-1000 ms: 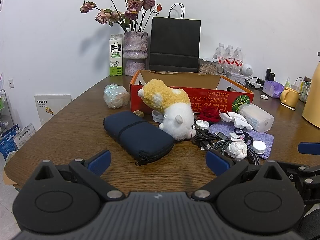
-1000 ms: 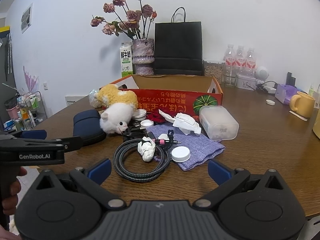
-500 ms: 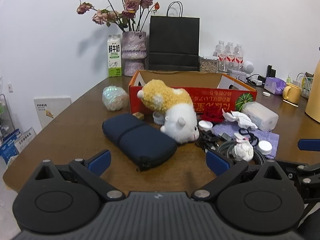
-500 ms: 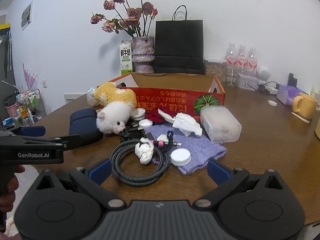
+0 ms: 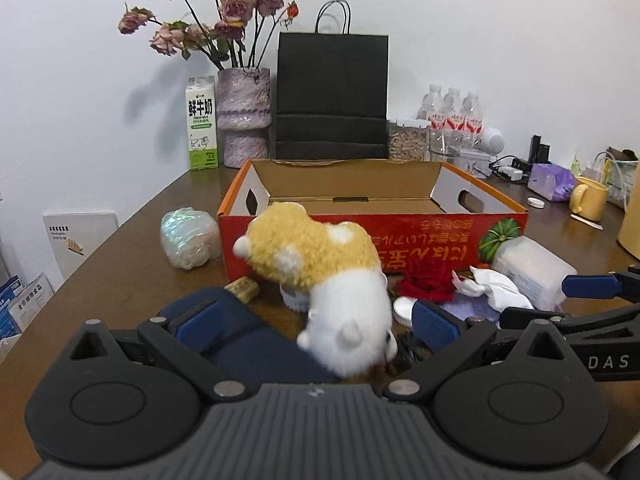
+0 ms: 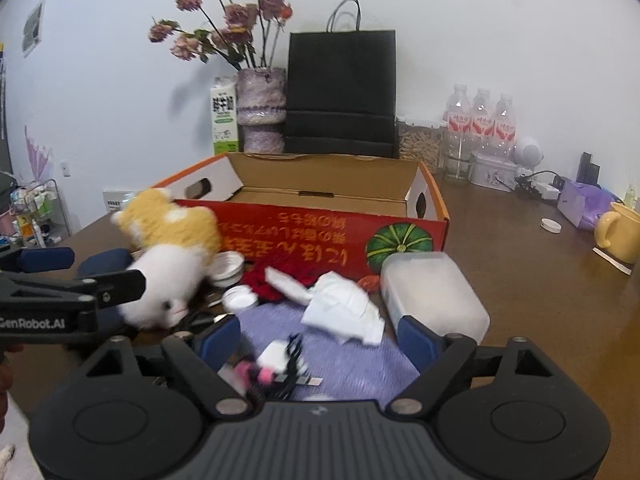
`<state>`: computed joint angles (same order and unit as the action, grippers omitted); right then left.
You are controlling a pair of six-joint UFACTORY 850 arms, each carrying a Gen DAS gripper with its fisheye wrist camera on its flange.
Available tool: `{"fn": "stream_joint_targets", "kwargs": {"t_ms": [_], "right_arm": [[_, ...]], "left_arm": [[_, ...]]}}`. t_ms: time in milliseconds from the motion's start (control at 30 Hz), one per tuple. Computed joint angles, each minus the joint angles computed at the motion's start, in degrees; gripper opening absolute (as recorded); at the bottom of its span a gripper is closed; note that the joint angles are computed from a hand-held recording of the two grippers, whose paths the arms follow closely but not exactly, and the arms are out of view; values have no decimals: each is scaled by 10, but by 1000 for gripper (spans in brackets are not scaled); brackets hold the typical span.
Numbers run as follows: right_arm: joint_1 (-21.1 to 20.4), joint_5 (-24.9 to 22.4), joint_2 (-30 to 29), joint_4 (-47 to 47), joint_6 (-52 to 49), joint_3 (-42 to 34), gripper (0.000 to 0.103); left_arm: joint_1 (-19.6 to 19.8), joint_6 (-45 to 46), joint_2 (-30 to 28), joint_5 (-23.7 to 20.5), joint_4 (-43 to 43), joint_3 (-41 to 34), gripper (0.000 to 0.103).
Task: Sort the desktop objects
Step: 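Grasp the plush toy with the left gripper while the right gripper grasps the white tissue, then carry plush toy and tissue into the cardboard box and release both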
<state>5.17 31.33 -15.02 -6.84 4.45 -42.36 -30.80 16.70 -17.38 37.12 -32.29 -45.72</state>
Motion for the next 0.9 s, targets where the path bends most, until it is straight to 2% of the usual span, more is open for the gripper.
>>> {"fn": "stream_joint_targets", "kwargs": {"t_ms": [67,167,333,467,533,633,667,700,767,900], "right_arm": [[-3,-14,-17,-2,-1,-22,82],[-8,-38,-43,-18,14,-55,74],[-10,-53,-65,-34,27,-79,73],[-15,-67,-74,-68,61,-93,62],[-18,-73,-78,-93,88,-99,61],[-20,-76,-81,-121,117,-103,44],[-22,-76,-81,-135,131,-103,35],[-24,-77,-82,-153,147,-105,25],[-25,-75,-81,-164,156,-103,18],[-26,-56,-70,-170,157,-90,15]], "left_arm": [[7,-6,-15,-16,12,-21,103],[15,-18,-36,-47,26,-49,100],[26,-49,-62,-80,60,-81,91],[31,-68,-72,-97,77,-93,83],[34,-87,-74,-105,94,-95,76],[38,-115,-76,-117,118,-99,61],[39,-126,-76,-120,127,-99,54],[41,-146,-76,-123,145,-98,52],[41,-154,-75,-116,149,-95,52],[40,-154,-71,-109,148,-89,49]]}}
